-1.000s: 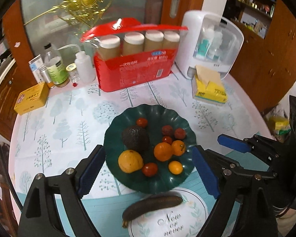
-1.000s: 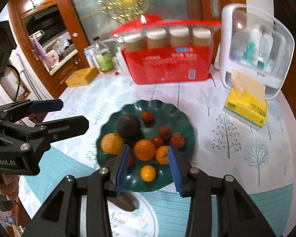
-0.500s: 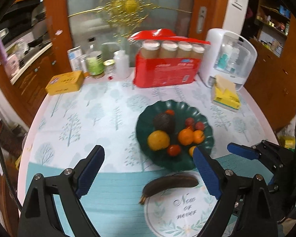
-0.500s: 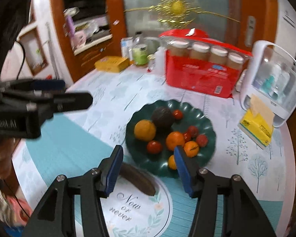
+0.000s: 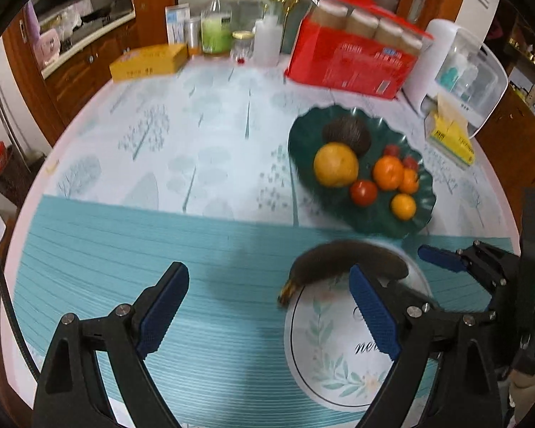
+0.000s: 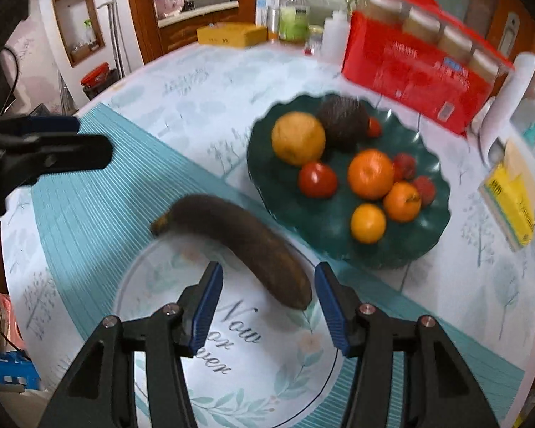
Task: Organize fruits
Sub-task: 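Move the right tool toward the brown banana while the left tool withdraws, then grasp the brown banana around its middle with the right tool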
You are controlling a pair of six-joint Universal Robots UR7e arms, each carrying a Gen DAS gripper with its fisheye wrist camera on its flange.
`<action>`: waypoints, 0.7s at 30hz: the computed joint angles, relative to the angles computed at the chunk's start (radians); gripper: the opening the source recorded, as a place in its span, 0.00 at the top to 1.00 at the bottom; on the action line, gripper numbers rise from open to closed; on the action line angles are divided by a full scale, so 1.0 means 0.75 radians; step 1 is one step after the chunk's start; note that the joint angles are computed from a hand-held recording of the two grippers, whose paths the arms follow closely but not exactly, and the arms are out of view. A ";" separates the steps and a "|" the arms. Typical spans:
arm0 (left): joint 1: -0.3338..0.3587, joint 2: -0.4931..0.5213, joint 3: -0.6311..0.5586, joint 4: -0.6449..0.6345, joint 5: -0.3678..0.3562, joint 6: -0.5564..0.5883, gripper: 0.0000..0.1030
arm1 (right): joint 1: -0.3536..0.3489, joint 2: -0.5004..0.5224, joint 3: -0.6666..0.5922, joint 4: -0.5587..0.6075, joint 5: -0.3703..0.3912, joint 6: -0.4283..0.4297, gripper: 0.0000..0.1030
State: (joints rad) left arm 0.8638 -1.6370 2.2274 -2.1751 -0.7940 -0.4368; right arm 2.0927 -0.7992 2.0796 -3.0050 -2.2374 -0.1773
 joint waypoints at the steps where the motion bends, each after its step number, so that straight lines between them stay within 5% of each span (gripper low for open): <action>1: 0.004 0.001 0.006 0.000 -0.001 -0.002 0.12 | -0.008 -0.001 0.003 0.005 0.004 0.000 0.48; 21: 0.112 0.068 -0.014 -0.068 -0.035 0.059 0.12 | -0.081 0.122 -0.079 -0.008 0.042 -0.219 0.48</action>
